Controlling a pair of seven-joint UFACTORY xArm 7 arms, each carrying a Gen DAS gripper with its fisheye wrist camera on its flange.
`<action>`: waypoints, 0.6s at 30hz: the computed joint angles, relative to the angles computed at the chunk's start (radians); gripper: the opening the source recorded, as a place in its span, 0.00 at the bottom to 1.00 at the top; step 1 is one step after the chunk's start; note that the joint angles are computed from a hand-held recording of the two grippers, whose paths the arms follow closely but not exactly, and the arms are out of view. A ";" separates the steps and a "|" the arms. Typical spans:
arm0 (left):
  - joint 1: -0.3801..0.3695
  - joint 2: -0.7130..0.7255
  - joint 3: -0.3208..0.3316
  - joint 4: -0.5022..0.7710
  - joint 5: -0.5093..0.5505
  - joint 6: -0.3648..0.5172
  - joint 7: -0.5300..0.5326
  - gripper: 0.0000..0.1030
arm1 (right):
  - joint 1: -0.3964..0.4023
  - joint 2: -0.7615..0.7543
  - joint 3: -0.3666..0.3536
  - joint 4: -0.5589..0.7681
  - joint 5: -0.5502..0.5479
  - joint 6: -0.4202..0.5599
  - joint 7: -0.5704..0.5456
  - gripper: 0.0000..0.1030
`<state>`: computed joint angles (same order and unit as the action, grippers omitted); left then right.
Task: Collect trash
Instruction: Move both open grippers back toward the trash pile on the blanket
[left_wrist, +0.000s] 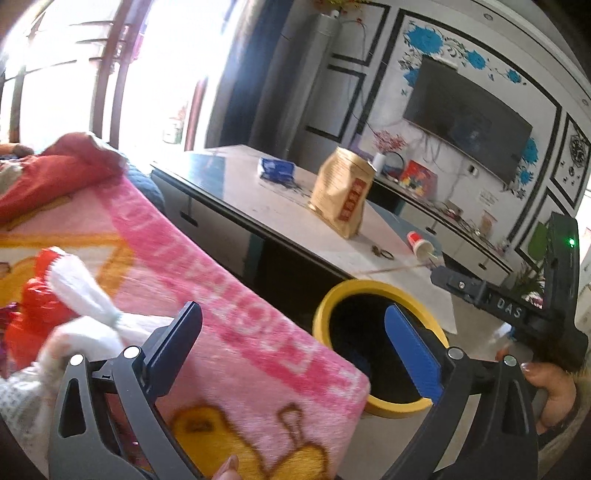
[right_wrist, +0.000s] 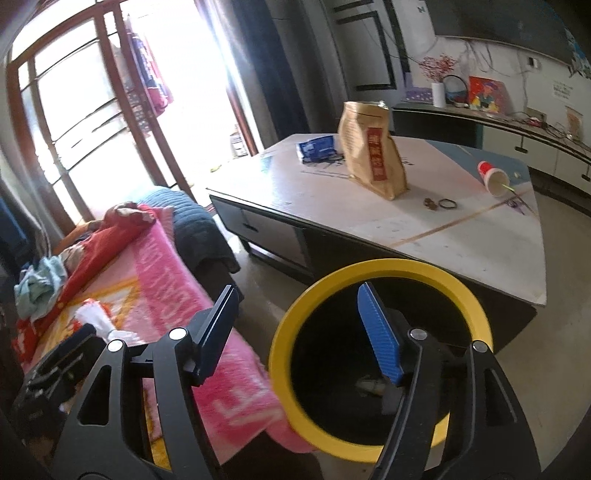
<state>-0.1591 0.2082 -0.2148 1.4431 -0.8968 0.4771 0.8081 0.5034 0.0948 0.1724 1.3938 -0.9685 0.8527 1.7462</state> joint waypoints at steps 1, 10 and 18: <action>0.005 -0.005 0.004 -0.002 -0.003 -0.006 -0.001 0.94 | 0.002 0.009 0.002 0.011 -0.002 -0.005 -0.006 0.57; 0.036 -0.034 0.027 -0.023 -0.047 -0.045 0.002 0.94 | 0.051 0.078 -0.013 0.101 -0.002 -0.019 -0.050 0.57; 0.057 -0.047 0.048 -0.029 -0.068 -0.064 -0.002 0.94 | 0.104 0.136 -0.038 0.180 -0.007 -0.042 -0.087 0.57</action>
